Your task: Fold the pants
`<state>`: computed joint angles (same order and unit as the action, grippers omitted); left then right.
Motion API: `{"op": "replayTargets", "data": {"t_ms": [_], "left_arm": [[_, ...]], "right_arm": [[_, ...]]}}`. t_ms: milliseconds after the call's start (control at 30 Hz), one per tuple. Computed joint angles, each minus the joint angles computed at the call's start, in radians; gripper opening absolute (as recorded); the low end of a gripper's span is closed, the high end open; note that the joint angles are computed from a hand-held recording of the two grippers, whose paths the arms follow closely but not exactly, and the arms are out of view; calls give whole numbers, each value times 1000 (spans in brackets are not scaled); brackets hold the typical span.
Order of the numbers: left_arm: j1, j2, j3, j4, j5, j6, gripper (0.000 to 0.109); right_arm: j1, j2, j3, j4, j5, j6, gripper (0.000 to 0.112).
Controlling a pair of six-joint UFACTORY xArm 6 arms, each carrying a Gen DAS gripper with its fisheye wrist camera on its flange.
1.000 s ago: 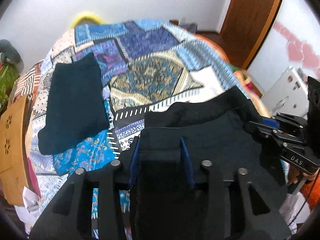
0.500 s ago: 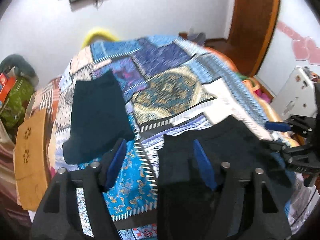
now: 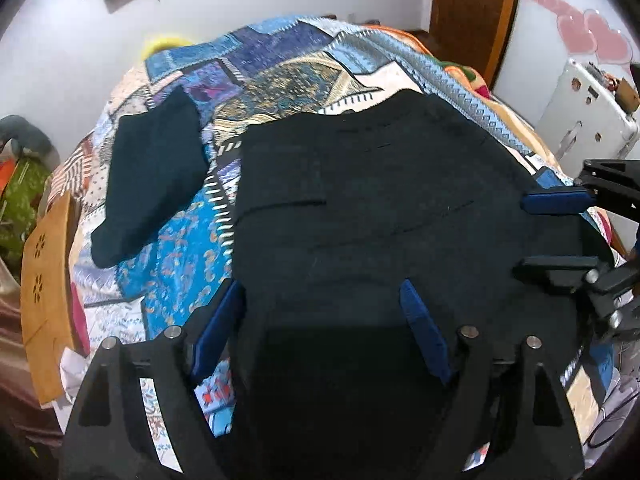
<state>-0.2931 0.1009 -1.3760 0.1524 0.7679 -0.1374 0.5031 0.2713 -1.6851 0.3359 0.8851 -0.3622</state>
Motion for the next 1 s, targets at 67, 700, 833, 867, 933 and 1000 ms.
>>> {"op": "replayTargets", "data": {"t_ms": [67,700,833,867,933,1000], "left_arm": [[5,-31,29,21,-7,-21,83],[132,-215,166,43,-2,-116,86],[145,-109,59,-184,33,-3,89],[147,-75,27,-222,52,16,89],[147,3,-52,-279,107,49,89],[151,68,-120,-332,151,81,89]], "right_arm": [[-13,-27,30,14,-9,3,48],[-64,-155,169,-34,-102,138,56],[-61,-114,135,16,-108,139,64],[-59,-90,116,29,-101,138,64],[-57,-59,91,42,-83,141,64],[-61,-14,51,64,-52,147,64]]}}
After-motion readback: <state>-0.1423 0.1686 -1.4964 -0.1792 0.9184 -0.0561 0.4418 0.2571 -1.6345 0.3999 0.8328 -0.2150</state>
